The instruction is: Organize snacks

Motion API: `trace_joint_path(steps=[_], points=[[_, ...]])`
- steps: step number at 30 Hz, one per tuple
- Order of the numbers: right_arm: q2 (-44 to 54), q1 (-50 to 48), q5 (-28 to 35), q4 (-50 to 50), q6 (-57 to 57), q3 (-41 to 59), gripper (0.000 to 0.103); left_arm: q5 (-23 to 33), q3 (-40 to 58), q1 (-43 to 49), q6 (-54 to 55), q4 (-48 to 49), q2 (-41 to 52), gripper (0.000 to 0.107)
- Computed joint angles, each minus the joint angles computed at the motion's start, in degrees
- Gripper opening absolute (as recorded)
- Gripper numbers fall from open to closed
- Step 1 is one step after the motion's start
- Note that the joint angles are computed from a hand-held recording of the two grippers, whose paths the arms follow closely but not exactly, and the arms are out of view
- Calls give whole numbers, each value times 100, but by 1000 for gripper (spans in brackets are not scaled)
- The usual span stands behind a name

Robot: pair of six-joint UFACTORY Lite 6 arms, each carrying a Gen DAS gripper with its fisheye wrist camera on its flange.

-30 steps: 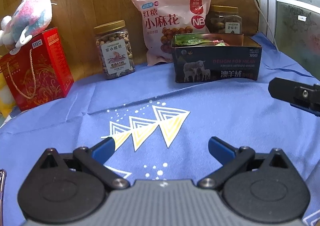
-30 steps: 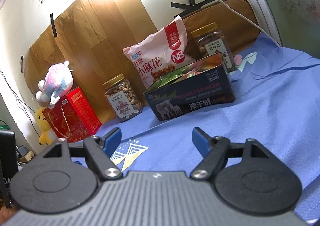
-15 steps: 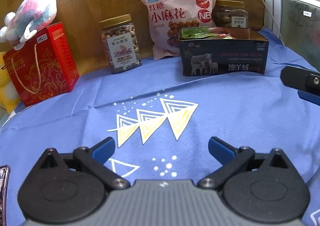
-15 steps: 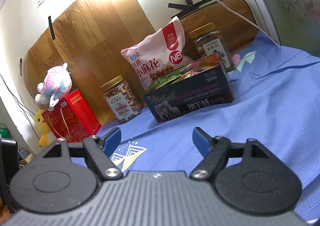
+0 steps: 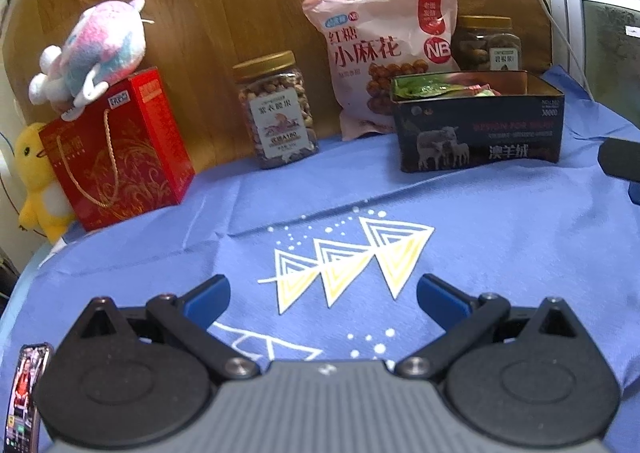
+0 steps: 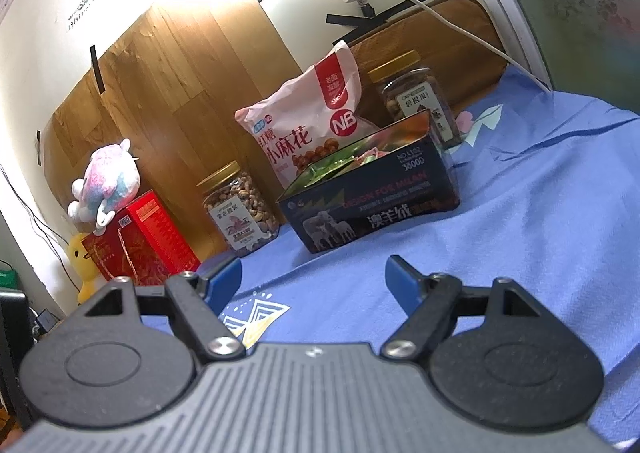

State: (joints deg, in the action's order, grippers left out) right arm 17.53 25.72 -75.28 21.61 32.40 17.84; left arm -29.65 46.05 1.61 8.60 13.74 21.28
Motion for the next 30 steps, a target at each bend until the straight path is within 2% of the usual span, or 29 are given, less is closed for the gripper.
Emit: trace_joint_path(steps=[13, 24, 30], points=[[-82, 109, -146, 200, 101, -141, 81, -312, -372, 33, 128, -153, -429, 103], [-111, 295, -434, 541, 15, -253, 82, -379, -630, 181, -714, 399, -852, 103], [-116, 207, -413, 437, 58, -260, 82, -324, -653, 9, -44, -314, -818, 103]])
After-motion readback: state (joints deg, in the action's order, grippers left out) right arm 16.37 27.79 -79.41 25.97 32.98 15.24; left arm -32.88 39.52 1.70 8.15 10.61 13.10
